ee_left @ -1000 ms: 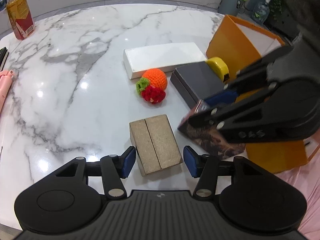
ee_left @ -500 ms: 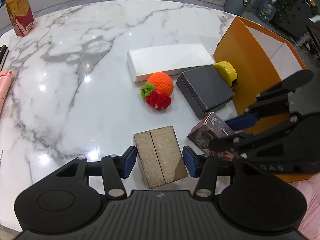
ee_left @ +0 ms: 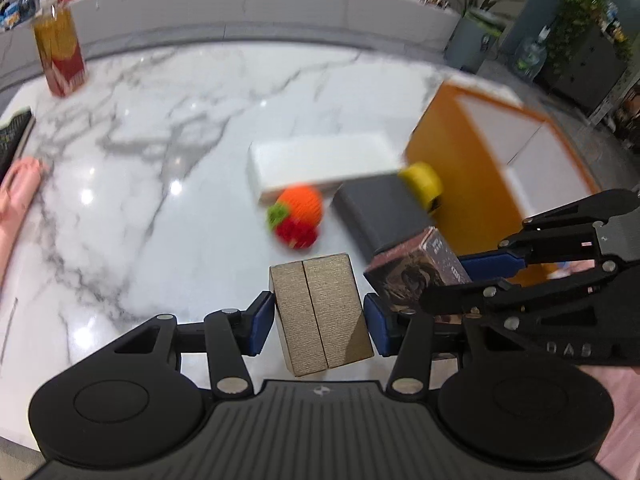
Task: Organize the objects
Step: 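Carry both held boxes over the orange box with both tools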
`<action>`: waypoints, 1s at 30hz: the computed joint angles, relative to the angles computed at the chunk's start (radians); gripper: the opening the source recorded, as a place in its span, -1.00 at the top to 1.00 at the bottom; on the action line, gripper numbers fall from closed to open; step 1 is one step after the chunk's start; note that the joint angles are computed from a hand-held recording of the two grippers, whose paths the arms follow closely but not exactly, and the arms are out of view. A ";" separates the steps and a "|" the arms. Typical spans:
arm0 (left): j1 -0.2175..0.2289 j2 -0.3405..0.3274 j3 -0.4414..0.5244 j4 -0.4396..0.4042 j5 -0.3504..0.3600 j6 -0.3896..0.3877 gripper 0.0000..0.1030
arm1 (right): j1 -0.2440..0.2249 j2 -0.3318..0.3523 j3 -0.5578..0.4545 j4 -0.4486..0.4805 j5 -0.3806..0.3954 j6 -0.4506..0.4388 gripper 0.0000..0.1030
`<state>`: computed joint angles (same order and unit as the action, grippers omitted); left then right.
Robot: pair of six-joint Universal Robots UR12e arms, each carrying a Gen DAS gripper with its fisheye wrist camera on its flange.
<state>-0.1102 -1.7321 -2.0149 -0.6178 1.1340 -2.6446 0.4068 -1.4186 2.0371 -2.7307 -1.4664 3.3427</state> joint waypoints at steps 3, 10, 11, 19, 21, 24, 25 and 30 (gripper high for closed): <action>-0.008 0.033 -0.010 0.048 -0.029 -0.008 -0.11 | -0.011 -0.048 0.035 -0.082 -0.012 0.027 0.54; -0.053 0.086 -0.007 0.111 -0.134 0.007 -0.11 | -0.050 -0.176 0.122 -0.223 -0.094 0.076 0.54; -0.066 0.085 -0.002 0.118 -0.141 0.008 -0.11 | -0.056 -0.194 0.132 -0.224 -0.115 0.075 0.54; -0.179 0.022 0.057 0.097 -0.190 -0.026 -0.11 | -0.130 -0.301 0.195 -0.120 -0.270 0.085 0.54; -0.206 -0.008 0.077 0.087 -0.190 -0.047 -0.11 | -0.158 -0.311 0.212 -0.100 -0.279 0.102 0.54; -0.249 -0.056 0.101 0.106 -0.153 -0.075 -0.11 | -0.190 -0.305 0.231 -0.096 -0.290 0.119 0.54; -0.263 -0.071 0.108 0.114 -0.132 -0.083 -0.11 | -0.195 -0.296 0.233 -0.094 -0.296 0.123 0.54; -0.306 -0.133 0.138 0.119 -0.080 -0.140 -0.10 | -0.217 -0.240 0.234 -0.082 -0.299 0.115 0.54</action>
